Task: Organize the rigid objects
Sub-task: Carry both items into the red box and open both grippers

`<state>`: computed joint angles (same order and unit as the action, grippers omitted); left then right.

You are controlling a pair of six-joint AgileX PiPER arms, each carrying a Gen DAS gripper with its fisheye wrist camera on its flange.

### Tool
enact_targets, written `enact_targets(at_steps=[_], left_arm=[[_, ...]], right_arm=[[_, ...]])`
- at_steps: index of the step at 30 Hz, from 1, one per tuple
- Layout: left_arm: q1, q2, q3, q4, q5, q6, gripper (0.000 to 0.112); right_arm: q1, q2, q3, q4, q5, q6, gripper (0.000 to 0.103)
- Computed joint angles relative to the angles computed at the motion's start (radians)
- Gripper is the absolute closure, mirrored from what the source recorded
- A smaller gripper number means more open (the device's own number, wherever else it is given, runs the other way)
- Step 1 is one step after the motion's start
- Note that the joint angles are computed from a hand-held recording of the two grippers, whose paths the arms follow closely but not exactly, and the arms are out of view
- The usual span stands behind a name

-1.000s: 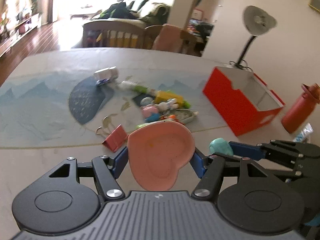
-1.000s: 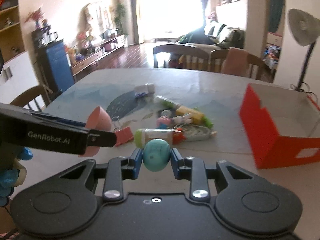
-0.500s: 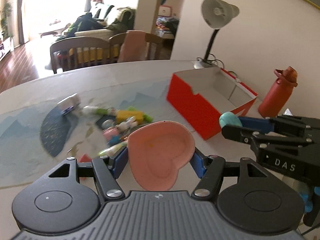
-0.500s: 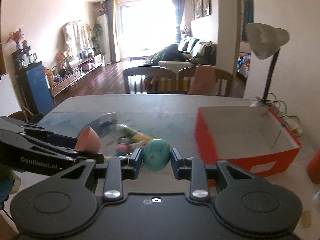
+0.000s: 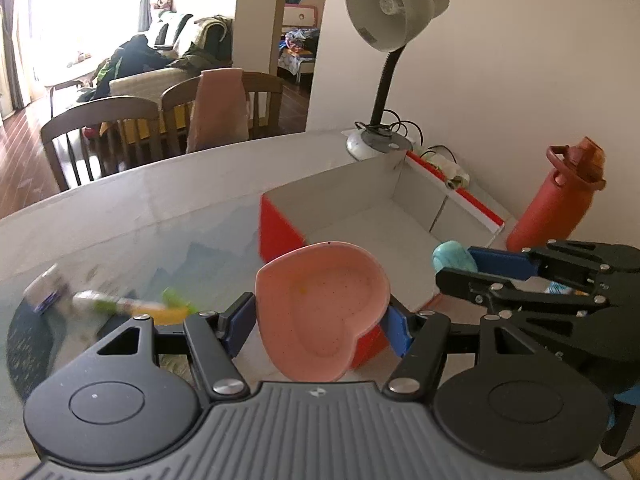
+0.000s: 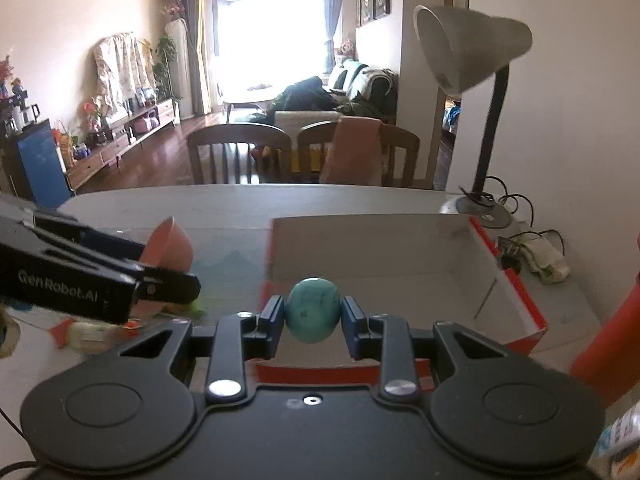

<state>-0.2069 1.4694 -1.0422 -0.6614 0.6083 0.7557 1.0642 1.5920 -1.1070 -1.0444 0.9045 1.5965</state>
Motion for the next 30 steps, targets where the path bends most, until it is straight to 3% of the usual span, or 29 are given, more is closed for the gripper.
enact_targets(at_steps=[5, 12, 18, 30], left_arm=[[-0.145, 0.154, -0.17, 0.186, -0.041, -0.248, 0.046], [-0.285, 0.405, -0.466, 0.426, 0.026, -0.512, 0.046], [-0.342, 0.654, -0.771, 0.542, 0.186, -0.638, 0.046], [-0.36, 1.024, -1.303, 0.578, 0.54, -0.698, 0.046]], right_arm=[[-0.122, -0.024, 0.063, 0.015, -0.103, -0.08, 0.073], [-0.288, -0.007, 0.104, 0.071, -0.253, -0.214, 0.074], [-0.383, 0.048, 0.097, 0.148, -0.334, -0.342, 0.077], [-0.503, 0.024, 0.179, 0.299, -0.475, -0.548, 0.072]])
